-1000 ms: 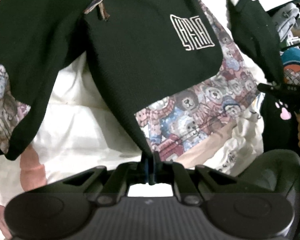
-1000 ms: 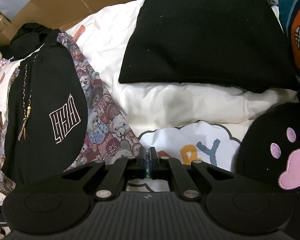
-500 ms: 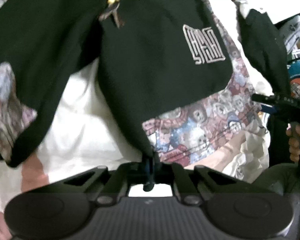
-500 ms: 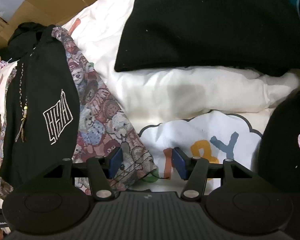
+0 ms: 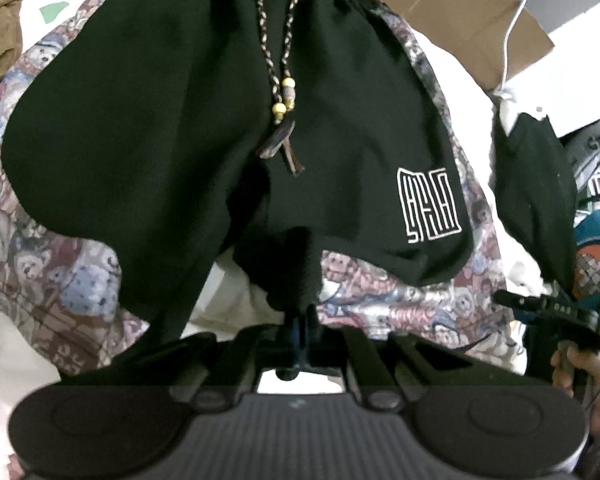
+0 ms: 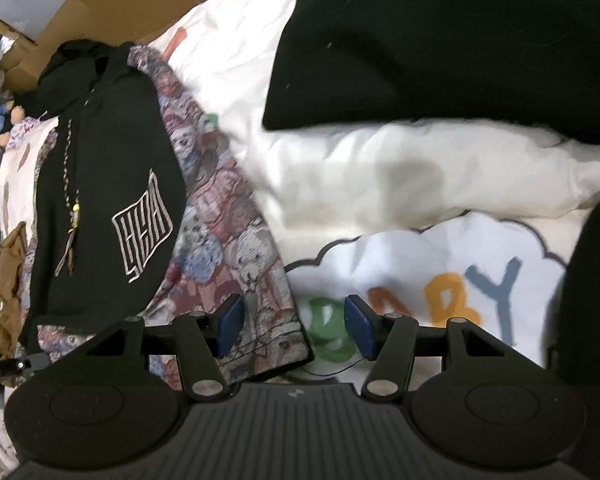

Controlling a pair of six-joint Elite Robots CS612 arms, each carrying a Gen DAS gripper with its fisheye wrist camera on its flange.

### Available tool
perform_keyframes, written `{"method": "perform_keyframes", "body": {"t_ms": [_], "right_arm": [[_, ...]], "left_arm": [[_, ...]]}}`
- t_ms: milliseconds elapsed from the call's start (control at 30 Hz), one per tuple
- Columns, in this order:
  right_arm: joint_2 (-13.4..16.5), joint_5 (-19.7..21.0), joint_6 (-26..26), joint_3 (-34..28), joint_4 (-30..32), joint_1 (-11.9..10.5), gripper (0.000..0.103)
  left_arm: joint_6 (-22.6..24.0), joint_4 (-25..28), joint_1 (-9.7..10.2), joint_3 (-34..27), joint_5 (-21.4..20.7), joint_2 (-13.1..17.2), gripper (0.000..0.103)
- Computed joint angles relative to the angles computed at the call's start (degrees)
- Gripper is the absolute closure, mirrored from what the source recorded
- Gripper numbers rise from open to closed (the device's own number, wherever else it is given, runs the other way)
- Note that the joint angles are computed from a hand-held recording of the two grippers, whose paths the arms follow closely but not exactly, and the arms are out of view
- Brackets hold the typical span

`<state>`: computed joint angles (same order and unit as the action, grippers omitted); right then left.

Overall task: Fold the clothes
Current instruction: 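Hold the pants up by the leg hem with the left gripper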

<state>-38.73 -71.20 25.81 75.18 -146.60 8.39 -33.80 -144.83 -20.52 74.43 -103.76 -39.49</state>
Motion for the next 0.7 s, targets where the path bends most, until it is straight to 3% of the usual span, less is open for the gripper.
{"method": "perform_keyframes", "body": {"t_ms": [100, 233, 300, 333, 367, 700], "right_arm": [[0.22, 0.04, 0.49, -0.22, 0.12, 0.16, 0.043], [0.45, 0.86, 1.89, -0.18, -0.37, 0.01, 0.047], [0.55, 2.04, 1.73, -0.27, 0.27, -0.25, 0.079], [0.55, 2.22, 1.62, -0.30, 0.49, -0.30, 0.091], [0.42, 1.97, 1.29, -0.29, 0.65, -0.29, 0.096], [-1.67, -3.10, -2.56, -0.60, 3.11, -0.55, 0.098]], "left_arm": [[0.93, 2.00, -0.25, -0.50, 0.07, 0.20, 0.101], [3.52, 9.21, -0.63, -1.24, 0.38, -0.03, 0.101], [4.95, 10.55, -0.93, -1.24, 0.07, -0.08, 0.101], [5.62, 11.05, -1.08, -1.27, -0.06, -0.07, 0.101], [6.01, 11.33, -1.21, -1.31, -0.32, -0.04, 0.101], [7.78, 10.29, -1.66, -1.63, -4.66, 0.01, 0.100]]}}
